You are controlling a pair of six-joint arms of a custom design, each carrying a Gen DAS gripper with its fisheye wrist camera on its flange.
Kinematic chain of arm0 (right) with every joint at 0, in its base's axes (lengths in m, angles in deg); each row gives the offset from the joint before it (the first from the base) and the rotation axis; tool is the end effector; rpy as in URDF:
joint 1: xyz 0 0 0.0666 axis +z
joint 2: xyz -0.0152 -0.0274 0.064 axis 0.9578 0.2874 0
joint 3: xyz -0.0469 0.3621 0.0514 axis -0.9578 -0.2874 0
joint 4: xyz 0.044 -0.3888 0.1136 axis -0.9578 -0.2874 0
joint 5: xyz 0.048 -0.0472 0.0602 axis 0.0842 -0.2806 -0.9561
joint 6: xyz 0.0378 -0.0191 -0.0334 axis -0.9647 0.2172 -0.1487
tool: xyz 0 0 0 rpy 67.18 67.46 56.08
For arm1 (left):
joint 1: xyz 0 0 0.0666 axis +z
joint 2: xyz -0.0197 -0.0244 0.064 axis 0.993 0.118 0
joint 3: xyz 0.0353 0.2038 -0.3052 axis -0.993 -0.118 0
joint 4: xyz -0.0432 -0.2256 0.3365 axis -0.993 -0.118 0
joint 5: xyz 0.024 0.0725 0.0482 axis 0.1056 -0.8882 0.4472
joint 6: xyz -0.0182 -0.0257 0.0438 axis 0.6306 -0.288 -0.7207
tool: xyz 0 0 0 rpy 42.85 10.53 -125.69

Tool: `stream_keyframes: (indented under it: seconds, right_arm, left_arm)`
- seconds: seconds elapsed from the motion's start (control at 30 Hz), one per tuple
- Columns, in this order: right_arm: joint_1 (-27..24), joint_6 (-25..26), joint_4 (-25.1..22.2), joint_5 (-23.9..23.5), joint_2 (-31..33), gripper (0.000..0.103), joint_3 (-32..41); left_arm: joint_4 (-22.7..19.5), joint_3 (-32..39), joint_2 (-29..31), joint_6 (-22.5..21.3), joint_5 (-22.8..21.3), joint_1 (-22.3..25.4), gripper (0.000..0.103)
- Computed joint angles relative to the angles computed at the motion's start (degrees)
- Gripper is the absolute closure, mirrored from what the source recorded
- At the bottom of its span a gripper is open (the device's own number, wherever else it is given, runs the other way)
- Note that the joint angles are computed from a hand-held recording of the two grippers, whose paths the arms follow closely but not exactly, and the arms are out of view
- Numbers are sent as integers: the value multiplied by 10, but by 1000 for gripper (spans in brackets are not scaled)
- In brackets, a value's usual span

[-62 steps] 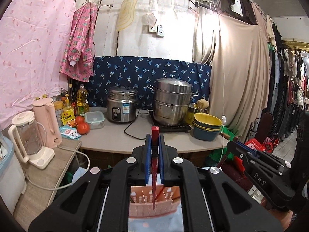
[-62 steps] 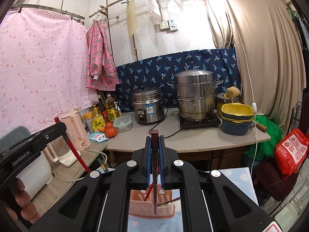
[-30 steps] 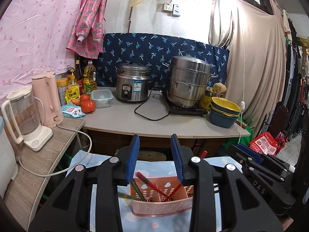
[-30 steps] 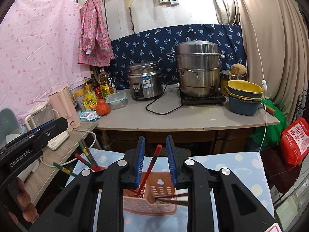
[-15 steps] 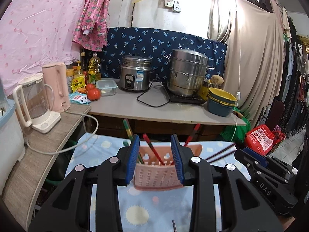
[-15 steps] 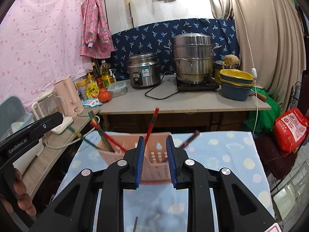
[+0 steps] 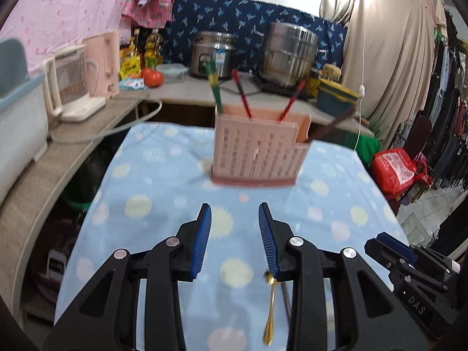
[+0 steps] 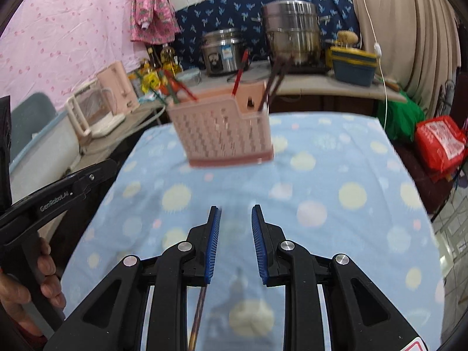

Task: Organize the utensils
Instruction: 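Bring both open tools back down to the gold spoon and brown chopstick, then grasp the gold spoon with left tool while right tool grasps the brown chopstick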

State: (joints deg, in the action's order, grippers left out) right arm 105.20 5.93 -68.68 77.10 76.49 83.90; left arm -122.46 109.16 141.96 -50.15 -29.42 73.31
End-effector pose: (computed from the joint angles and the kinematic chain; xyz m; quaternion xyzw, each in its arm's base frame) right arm 0.3728 0.2188 0.5797 0.0427 0.9114 0.0761 0.4022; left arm 0.4341 -0.0807 0.5888 0.0621 0.8980 -0.1109 0.4212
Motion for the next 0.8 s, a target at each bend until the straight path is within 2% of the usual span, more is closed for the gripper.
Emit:
stream_keyframes:
  seconds: [0.23, 0.47, 0.8]
  right_arm:
    - [57, -60, -16, -7, -52, 80, -100]
    - [103, -96, -14, -14, -62, 80, -149]
    - [118, -98, -9, -25, -48, 81, -151]
  left_arm:
    - [-17, -123, -73, -2, 3, -1, 71]
    - [-28, -210, -128, 0, 22, -2, 71]
    - [-42, -239, -148, -2, 26, 2, 71]
